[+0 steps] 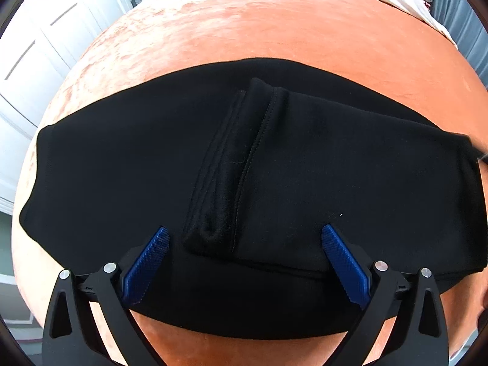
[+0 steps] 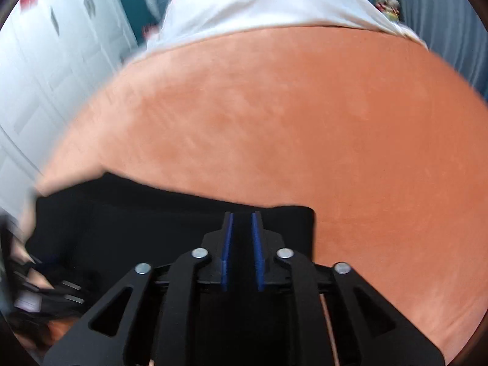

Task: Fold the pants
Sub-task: 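Grasp the folded pants again with the right tool and lift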

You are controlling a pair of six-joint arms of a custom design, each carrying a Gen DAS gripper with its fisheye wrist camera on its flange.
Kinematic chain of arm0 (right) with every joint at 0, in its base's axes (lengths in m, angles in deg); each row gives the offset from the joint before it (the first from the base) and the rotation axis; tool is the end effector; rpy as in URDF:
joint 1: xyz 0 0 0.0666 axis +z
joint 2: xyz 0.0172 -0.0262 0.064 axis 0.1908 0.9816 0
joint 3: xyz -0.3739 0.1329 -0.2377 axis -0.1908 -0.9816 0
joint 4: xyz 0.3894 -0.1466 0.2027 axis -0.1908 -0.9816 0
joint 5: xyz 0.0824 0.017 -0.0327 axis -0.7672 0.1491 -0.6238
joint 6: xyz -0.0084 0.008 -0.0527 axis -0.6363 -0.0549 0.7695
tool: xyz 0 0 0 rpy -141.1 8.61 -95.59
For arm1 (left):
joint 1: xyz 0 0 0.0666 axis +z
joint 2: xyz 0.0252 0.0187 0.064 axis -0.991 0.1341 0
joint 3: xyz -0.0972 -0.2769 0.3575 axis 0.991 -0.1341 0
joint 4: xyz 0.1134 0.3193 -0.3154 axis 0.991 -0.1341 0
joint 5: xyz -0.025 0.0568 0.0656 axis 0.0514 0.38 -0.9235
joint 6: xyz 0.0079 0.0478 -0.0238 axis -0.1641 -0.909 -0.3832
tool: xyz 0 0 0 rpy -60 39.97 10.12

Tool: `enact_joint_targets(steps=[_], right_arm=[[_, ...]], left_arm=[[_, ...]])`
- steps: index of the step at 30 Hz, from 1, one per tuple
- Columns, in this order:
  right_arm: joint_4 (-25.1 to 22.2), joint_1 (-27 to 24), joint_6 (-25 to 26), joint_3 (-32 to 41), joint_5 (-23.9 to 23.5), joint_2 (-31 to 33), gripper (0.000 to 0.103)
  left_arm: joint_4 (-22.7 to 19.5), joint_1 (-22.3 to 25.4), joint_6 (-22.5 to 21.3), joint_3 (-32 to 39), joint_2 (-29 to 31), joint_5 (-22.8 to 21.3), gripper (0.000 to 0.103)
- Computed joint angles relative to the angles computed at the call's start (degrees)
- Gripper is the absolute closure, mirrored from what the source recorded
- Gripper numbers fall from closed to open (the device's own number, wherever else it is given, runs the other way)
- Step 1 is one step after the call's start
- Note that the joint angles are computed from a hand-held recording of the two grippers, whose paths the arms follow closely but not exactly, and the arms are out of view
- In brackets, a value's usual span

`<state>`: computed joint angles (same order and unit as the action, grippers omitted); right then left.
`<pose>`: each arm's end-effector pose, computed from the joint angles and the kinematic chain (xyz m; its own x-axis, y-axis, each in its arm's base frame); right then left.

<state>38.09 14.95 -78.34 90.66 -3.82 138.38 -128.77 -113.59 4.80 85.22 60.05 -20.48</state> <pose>0.6336 0.0518 0.3067 -0.8250 -0.2340 -0.5144 -0.3388 0.9333 0.1187 0.5515 -0.3228 0.3071 -0.8780 -0.3390 -0.3379 -0.3822 0.9215 0.0686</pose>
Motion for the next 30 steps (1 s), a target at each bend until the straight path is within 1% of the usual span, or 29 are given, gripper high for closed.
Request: enact_joint_targets(steps=[1,2,3,4,5,6,8,9,10,11,12,13,14,16,17,18,19,20,21,22,23,25,26,27,28,29,30], right_arm=[[-1.7,0.4,0.7,0.8,2.6,1.6,0.092],[-0.8,0.2,-1.1,0.4,1.8,1.4,0.091],[-0.1,0.2,-3.4,-0.3,0.6,-0.2,0.089],[1.2,0.3,-4.4,-1.4,-0.4,-2.0,0.087],[3.8,0.6,-5.2,-3.4,-1.2,-4.7,0.087],[4.5,0.8,-4.9,-4.2,-1.6,-5.7,0.087],[2.3,2.0,-2.4,-4.8,-0.6,-5.7,0.087],[0.3,3.1,-1.2,-4.8,1.3,-4.8,0.087],[-1.5,4.1,-1.5,-4.8,2.8,-4.1,0.086],[-1.5,5.0,-2.9,-5.5,1.2,-4.7,0.086],[-1.1,5.2,-3.4,-6.0,-1.2,-5.3,0.086],[0.0,6.5,-3.6,-6.9,-2.5,-6.6,0.086],[1.2,8.0,-3.6,-7.6,-1.9,-7.4,0.086],[1.7,10.9,-3.5,-7.4,-1.7,-7.0,0.085],[1.7,12.2,-3.7,-7.0,-0.9,-6.2,0.084],[0.6,14.1,-3.6,-6.0,-0.2,-4.2,0.080],[-0.1,16.1,-3.0,-5.4,3.2,-2.7,0.078],[1.3,18.1,-2.2,-5.7,7.9,-3.2,0.078],[1.3,19.0,-1.8,-5.2,9.5,-3.6,0.078],[1.2,19.3,-2.1,-5.1,7.1,-4.3,0.080],[1.9,19.7,-4.3,-5.1,3.8,-5.4,0.081],[4.1,21.6,-5.4,-5.0,5.9,-5.9,0.079],[3.5,22.4,-4.9,-4.3,6.8,-5.1,0.079],[0.1,23.6,-3.8,-2.7,7.8,-2.8,0.080],[-1.0,24.8,-3.3,-2.2,9.7,-1.1,0.079],[0.8,25.9,-3.3,-2.6,12.6,-1.1,0.079],[1.5,26.8,-3.0,-2.7,14.7,-1.6,0.079]], left_arm=[[0.2,0.1,0.1,-0.2,-0.2,0.4,0.005],[0.2,0.2,0.2,-0.4,-0.6,0.8,0.005],[0.2,0.4,-0.1,-0.7,-0.9,1.1,0.005],[0.2,0.3,-0.1,-1.0,-1.2,1.1,0.005],[0.2,0.4,-0.1,-1.3,-1.6,1.2,0.005],[0.2,0.6,-0.1,-1.7,-2.2,1.0,0.005],[0.0,0.6,0.8,-3.1,-3.9,-0.2,0.005],[0.1,0.6,0.9,-3.9,-4.7,-0.4,0.005],[0.3,0.8,1.1,-5.2,-6.1,-0.5,0.005],[0.5,0.9,1.3,-6.4,-7.3,-0.9,0.005],[0.5,1.0,1.8,-8.2,-9.2,-1.6,0.005],[0.1,1.3,2.4,-9.7,-10.7,-2.3,0.005],[-0.3,1.7,3.1,-11.6,-12.6,-2.9,0.005],[-1.7,2.6,4.1,-14.1,-15.2,-3.7,0.005],[-2.0,3.2,4.8,-15.7,-16.8,-4.1,0.005],[-2.1,3.8,5.1,-17.1,-18.2,-4.2,0.005],[-2.2,3.4,6.3,-19.0,-19.8,-4.4,0.005],[-2.4,4.0,6.7,-20.2,-21.1,-4.5,0.005],[-2.3,4.9,7.0,-22.2,-23.2,-4.6,0.005],[-2.2,5.6,7.1,-23.4,-24.5,-4.5,0.005],[-2.1,6.0,7.6,-23.8,-24.8,-4.4,0.005],[-1.7,8.0,8.4,-26.5,-27.4,-3.9,0.005],[-1.1,9.8,8.1,-28.0,-29.1,-3.4,0.005],[-0.3,11.5,8.7,-29.7,-30.8,-2.0,0.005],[0.4,12.8,9.0,-30.7,-31.9,-0.8,0.005],[1.6,14.4,9.2,-32.0,-33.5,0.7,0.005],[2.5,13.8,10.9,-32.6,-33.9,1.0,0.005]])
